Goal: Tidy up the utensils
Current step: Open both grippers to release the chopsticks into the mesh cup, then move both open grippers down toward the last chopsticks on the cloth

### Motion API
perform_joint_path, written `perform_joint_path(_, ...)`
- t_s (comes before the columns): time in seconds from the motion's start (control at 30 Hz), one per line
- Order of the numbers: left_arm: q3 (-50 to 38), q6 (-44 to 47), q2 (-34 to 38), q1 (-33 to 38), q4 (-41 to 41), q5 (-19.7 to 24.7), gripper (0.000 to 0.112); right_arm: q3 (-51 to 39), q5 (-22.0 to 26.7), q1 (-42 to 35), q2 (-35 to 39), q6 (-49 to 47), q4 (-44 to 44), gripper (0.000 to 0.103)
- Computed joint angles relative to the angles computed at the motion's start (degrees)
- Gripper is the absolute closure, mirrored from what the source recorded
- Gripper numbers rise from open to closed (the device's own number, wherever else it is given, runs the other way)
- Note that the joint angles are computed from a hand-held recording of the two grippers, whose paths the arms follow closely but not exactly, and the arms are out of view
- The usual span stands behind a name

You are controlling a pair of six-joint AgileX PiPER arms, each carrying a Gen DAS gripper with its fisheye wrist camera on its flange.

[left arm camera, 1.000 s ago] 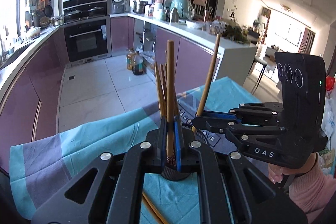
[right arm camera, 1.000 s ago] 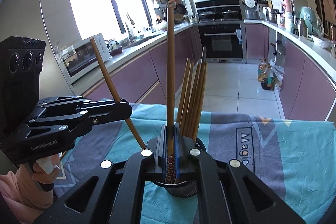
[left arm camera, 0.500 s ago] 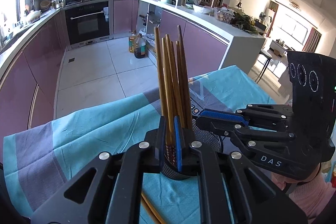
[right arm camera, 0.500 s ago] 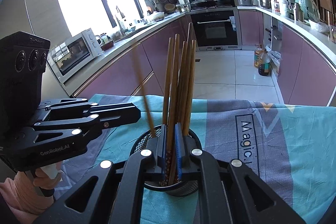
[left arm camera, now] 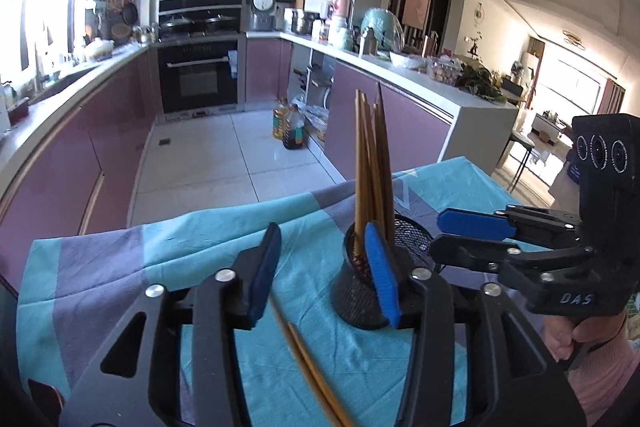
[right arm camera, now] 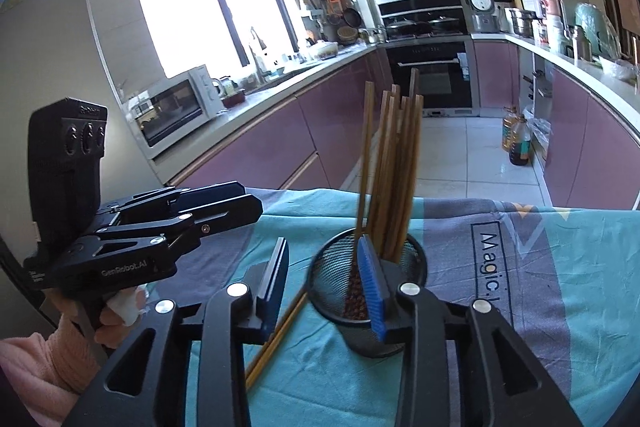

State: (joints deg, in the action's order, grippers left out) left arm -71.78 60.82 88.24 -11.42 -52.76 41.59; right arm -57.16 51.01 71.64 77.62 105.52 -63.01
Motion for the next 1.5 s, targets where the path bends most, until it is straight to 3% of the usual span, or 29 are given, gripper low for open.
perform_joint_path(0.3,13.1,15.0,-7.1,10.4,-10.3,-0.6,0.045,-3.5,-2.2,4.4,7.4,-1.0,2.5,0.056)
perform_joint_path(0.53,20.1,20.4,-7.6,15.7,-10.9,-1.8,0.045,-5.2,-7.9,3.1,14.3,-1.4,8.1,0.055)
perform_joint_path(0.7,24.0,25.2,-7.0,18.7,-12.7,-1.5,0.045,-7.2,-8.5,3.1,18.7,-3.0,11.7,0.055)
perform_joint_path(1.33,25.9,22.4,-4.2,13.6,-9.4,-6.5,0.047,-12.7,-3.4,3.5,24.6,-9.4,17.8,0.056)
perform_joint_path(1.5,25.7,21.9,-3.4,12.2,-8.7,-7.4,0.047,-12.8,-3.1,2.4,24.2,-10.0,18.6,0.067)
